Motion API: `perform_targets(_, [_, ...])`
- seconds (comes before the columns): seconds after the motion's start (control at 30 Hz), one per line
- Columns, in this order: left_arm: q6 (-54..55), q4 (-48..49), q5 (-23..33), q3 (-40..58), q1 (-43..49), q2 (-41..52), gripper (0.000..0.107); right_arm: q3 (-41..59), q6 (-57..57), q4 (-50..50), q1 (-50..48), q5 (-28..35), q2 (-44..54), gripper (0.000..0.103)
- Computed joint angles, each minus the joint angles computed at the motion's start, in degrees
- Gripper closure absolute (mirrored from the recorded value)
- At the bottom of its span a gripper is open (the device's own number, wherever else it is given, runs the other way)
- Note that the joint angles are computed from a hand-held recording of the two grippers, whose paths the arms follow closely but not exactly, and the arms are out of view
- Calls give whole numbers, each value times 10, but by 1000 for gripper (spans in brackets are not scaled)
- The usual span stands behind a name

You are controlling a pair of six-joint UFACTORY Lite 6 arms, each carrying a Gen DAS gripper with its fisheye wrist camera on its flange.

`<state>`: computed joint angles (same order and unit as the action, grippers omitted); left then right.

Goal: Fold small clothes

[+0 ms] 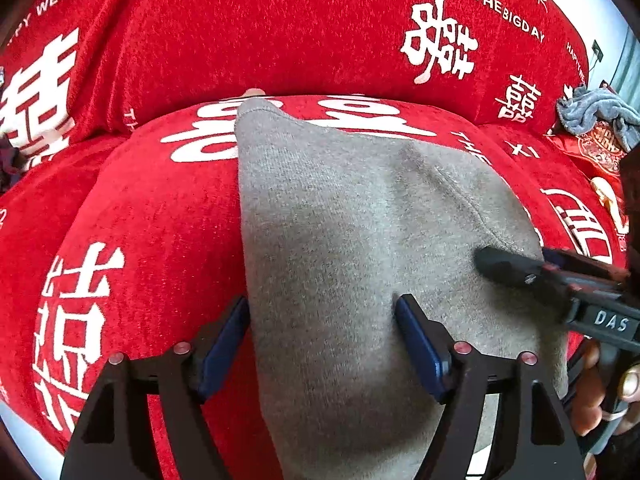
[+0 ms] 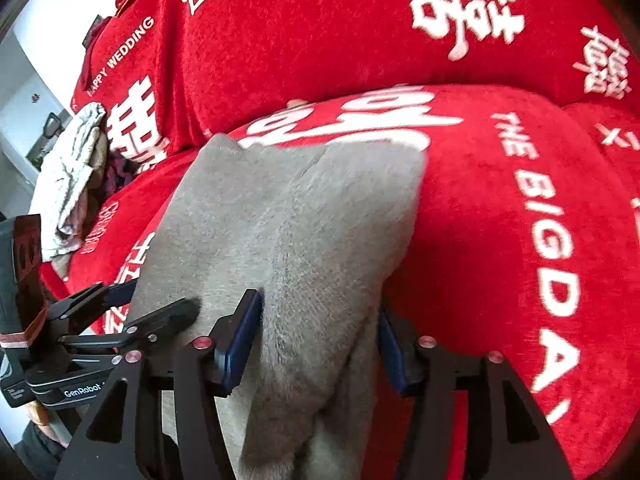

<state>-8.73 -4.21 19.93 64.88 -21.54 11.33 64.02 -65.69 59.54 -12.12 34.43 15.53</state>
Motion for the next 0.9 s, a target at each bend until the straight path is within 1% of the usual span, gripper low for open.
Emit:
perform_targets(0.07, [0,-3,1,-12,3,-17,31,-36,-16,3,4,-34,-45,44])
perform_targets(0.13, [-27,26,-3,-30,4,-41,31,-95,-65,24,13,-72,-119,44])
perform_targets(0.2, [-82,84,-11,-58,1,-74,31,-152,-141,67,15,-80,-189,44])
perform_targets(0.23, [-92,95,-16,-72,4,-89,31,-182,-181,90,17,-81,-223,44])
perform_targets(0.3, [-80,83,-27,-98,13,-110,31,-225,-236,112,22,-68,-268,44])
perform_targets(0.37, [-65,65,-37,-120,22,-121,31,-248,-260,115,29,-60,-273,44])
perform_targets(0.4, [-67,66,-41,-127,22,-124,29,-253,-270,121,31,-64,-269,44])
perform_targets(0.43, [-75,74,-46,-134,24,-125,26,-258,-280,129,33,-74,-260,44])
perform_targets(0.47, [-100,99,-52,-140,24,-126,20,-256,-280,132,33,-86,-241,44])
perform_targets(0.5, [-102,100,-58,-145,25,-126,20,-251,-293,146,21,-80,-215,44])
perform_targets(0.53, [-80,81,-61,-146,28,-124,20,-253,-316,164,4,-62,-203,44])
perform_targets(0.57, [-78,79,-64,-148,29,-123,20,-256,-337,181,-16,-38,-198,44])
perform_targets(0.6, [-83,85,-66,-149,29,-123,20,-258,-340,180,-25,-30,-198,44])
perform_targets(0.67, [-95,94,-54,-140,28,-125,20,-258,-322,157,-32,-24,-207,45])
perform_targets(0.73, [-88,86,-43,-132,30,-137,20,-264,-304,141,-36,-25,-235,45])
perform_targets(0.8, [-124,129,-37,-109,30,-131,20,-260,-305,145,-46,5,-261,44])
perform_targets(0.9, [-213,219,7,-17,21,-58,20,-227,-283,128,-31,31,-255,44])
